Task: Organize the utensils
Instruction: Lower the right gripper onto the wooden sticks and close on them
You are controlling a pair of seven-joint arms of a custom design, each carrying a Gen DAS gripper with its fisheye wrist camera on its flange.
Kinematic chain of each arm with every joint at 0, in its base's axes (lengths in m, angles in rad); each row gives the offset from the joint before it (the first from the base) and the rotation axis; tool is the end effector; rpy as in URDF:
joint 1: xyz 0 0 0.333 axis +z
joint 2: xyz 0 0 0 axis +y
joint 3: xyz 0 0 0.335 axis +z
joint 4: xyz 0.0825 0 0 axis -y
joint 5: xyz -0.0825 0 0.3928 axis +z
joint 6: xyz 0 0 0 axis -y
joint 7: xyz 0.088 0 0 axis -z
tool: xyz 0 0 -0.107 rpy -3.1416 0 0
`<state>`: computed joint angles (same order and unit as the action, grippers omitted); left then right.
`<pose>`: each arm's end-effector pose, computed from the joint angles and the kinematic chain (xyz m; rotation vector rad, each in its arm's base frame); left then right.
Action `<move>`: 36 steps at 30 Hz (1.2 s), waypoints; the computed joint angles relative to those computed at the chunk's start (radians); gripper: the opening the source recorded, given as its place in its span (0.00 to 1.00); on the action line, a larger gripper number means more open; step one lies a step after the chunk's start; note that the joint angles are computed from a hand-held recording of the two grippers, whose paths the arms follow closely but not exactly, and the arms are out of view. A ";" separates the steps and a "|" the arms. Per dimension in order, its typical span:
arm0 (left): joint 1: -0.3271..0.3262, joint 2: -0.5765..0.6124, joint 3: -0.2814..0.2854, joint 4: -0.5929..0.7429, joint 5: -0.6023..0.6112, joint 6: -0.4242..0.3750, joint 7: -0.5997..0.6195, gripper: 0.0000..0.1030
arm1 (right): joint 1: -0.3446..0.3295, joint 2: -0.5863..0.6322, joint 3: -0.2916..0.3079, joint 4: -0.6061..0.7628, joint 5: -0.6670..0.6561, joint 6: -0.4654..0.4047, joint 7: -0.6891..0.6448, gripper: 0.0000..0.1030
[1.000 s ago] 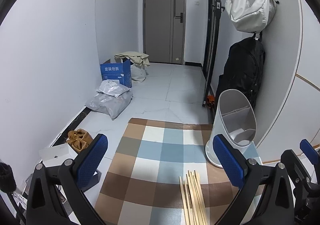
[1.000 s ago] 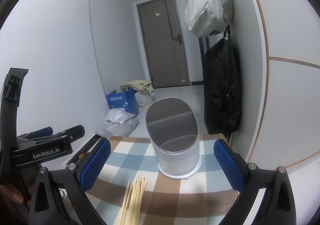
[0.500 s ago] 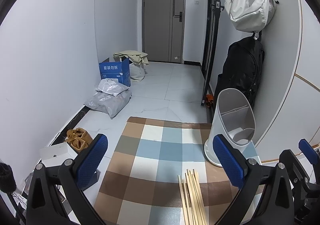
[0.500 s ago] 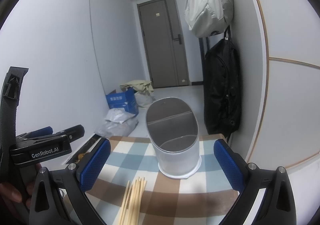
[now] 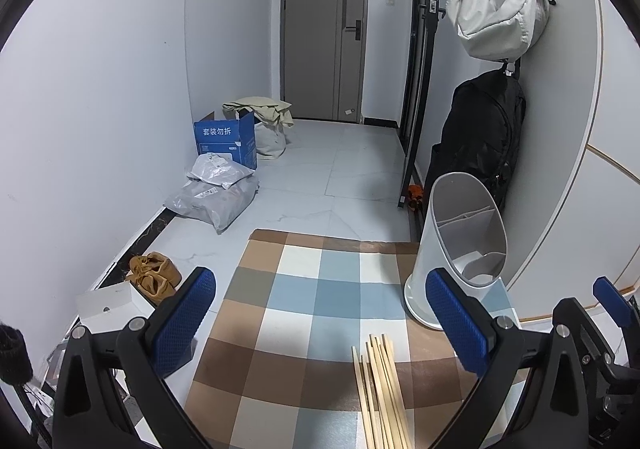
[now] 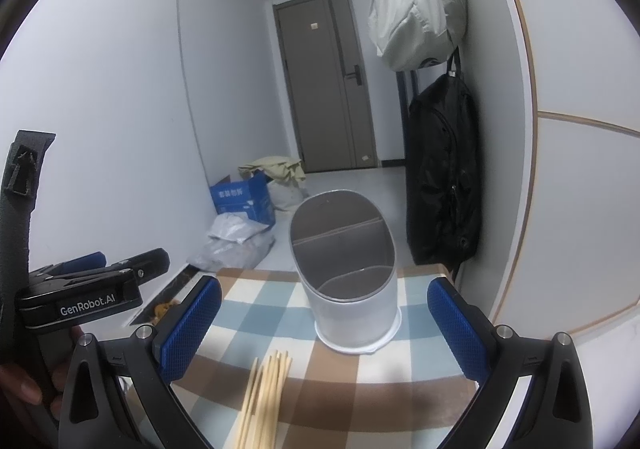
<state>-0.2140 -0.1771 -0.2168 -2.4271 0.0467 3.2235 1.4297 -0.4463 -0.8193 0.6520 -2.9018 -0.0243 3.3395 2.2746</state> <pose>0.4670 -0.2249 0.5048 -1.3786 1.9811 -1.0794 0.3433 0.0943 0.4940 -1.2066 1.7152 -0.9891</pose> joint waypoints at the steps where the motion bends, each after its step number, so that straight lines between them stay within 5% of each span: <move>1: -0.008 0.000 0.007 -0.001 -0.003 0.000 0.003 0.99 | 0.002 0.002 -0.003 0.000 0.000 -0.002 -0.001 1.00; 6: -0.075 0.006 0.073 0.005 -0.053 -0.018 0.036 0.99 | 0.013 0.015 -0.014 0.015 -0.015 -0.045 -0.007 1.00; 9: -0.208 0.014 0.195 0.016 -0.176 -0.038 0.143 0.99 | 0.019 0.043 -0.021 0.031 -0.039 -0.087 -0.003 1.00; 13: -0.173 0.032 0.176 0.040 -0.225 -0.082 0.178 0.99 | 0.073 0.134 -0.086 0.060 -0.083 -0.141 -0.010 0.91; 21: -0.089 0.080 0.142 0.096 -0.351 -0.206 0.273 0.99 | 0.390 0.423 -0.403 0.184 -0.127 -0.272 -0.120 0.67; 26: -0.026 0.112 0.101 0.136 -0.393 -0.285 0.315 0.99 | 0.504 0.552 -0.499 0.296 -0.134 -0.380 -0.182 0.66; 36: 0.049 0.157 0.061 0.211 -0.475 -0.405 0.386 0.99 | 0.592 0.688 -0.574 0.435 -0.172 -0.570 -0.185 0.35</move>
